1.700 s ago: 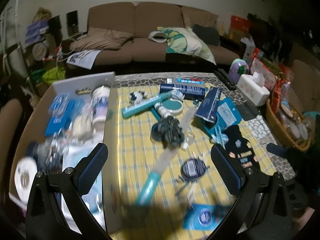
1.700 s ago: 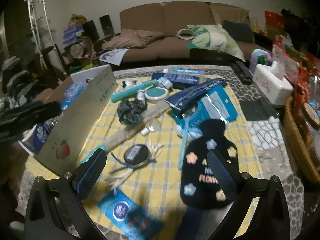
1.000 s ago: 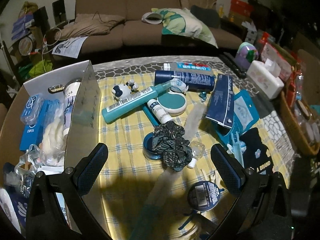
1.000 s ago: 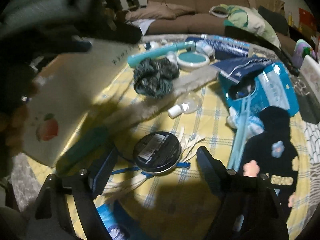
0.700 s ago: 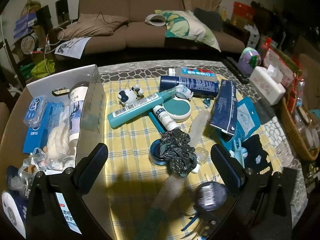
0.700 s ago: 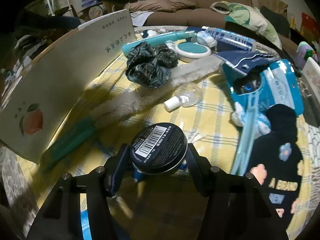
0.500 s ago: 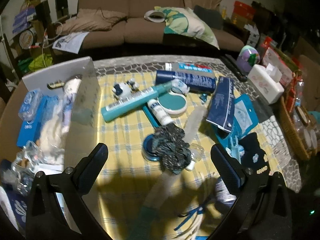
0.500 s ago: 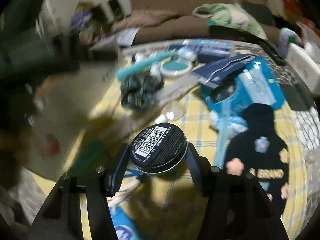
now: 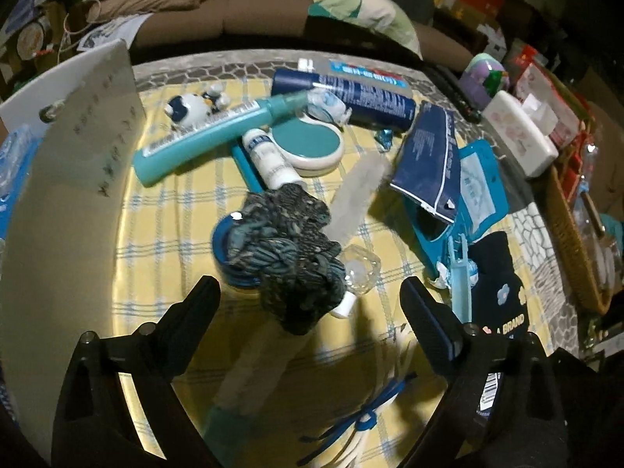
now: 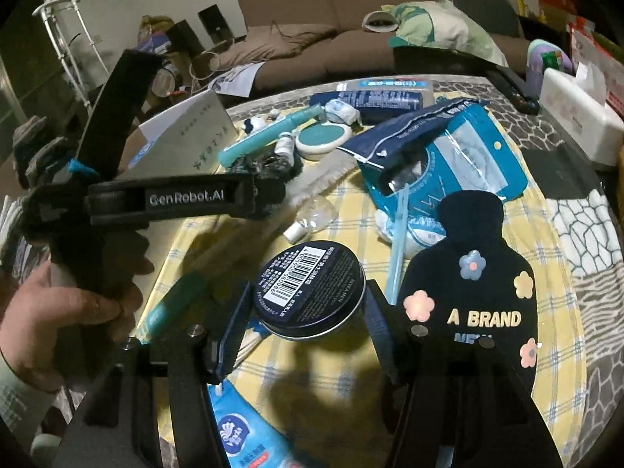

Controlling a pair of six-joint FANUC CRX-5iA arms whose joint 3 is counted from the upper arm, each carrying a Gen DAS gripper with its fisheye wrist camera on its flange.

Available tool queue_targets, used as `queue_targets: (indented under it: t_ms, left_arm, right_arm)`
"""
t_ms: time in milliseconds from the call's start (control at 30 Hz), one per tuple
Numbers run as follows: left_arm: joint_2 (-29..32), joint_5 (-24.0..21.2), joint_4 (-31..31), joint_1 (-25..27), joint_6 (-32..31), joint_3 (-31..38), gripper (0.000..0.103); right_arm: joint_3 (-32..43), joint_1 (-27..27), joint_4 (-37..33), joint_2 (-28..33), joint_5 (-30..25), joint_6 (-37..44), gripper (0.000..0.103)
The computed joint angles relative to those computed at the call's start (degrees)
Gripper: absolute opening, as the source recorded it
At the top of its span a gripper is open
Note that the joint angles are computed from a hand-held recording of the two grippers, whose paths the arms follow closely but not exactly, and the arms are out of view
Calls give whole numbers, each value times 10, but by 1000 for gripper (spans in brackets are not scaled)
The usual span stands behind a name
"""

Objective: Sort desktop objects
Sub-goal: 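Lift the black tin with the right gripper while the left gripper grasps the dark blue jar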

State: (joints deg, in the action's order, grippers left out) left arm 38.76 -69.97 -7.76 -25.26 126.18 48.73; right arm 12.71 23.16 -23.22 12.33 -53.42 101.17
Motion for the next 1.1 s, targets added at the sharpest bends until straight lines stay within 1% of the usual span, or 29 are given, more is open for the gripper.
queue_targets:
  t_ms: [67,133,233,300,333,367,400,433,467,500,567,633,700,800,933,967,1000,1033,1067,1100]
  left_arm:
    - [9,0,3,-3,-3,9,87]
    - [13,16,20,-2,-11,7,85]
    - [12,62,73,5,-37,-17,85]
    - [4,99,116,14,-54,-46,85]
    - [-1,107,121,16,-51,-52,84]
    - [-7,110,111,17,-39,-54,81]
    - [-21,115,80,16,-10,-58,81]
    - [-35,115,43,15,21,-62,81]
    - [-43,105,14,15,43,-59,82]
    - [-44,88,-1,17,49,-52,82]
    - [-36,61,1,25,44,-40,82]
    - [-27,52,16,32,40,-38,82]
    - [-18,54,35,33,31,-41,82]
    - [3,43,5,14,21,-7,86]
    - [22,36,-4,-2,-15,32,86]
    - [22,41,2,-4,-25,34,86]
    - [21,55,19,-3,-45,29,86]
    - [18,78,51,2,-71,14,86]
    - [10,121,113,11,-116,-21,86]
    - [6,147,154,16,-147,-42,86]
  right_arm:
    - [6,-5,-7,4,-3,0,59]
    - [13,-11,-15,8,-7,4,59]
    - [23,-16,-23,14,-16,11,59]
    - [27,-19,-24,17,-20,15,59]
    - [28,-20,-26,18,-22,16,59]
    - [29,-21,-27,18,-23,17,59]
    - [29,-23,-27,19,-25,18,59]
    - [30,-23,-28,18,-26,18,59]
    - [29,-25,-30,17,-27,20,59]
    - [30,-25,-33,17,-28,23,59]
    - [33,-27,-38,16,-31,27,59]
    - [37,-29,-48,18,-35,30,59]
    - [42,-31,-55,20,-38,31,59]
    - [46,-30,-56,23,-42,32,59]
    - [48,-30,-54,25,-46,31,59]
    - [49,-31,-54,26,-46,31,59]
    - [50,-32,-54,27,-47,31,59]
    - [51,-33,-56,28,-48,31,59]
    - [52,-34,-57,28,-49,31,59]
    - [53,-35,-58,29,-49,32,59]
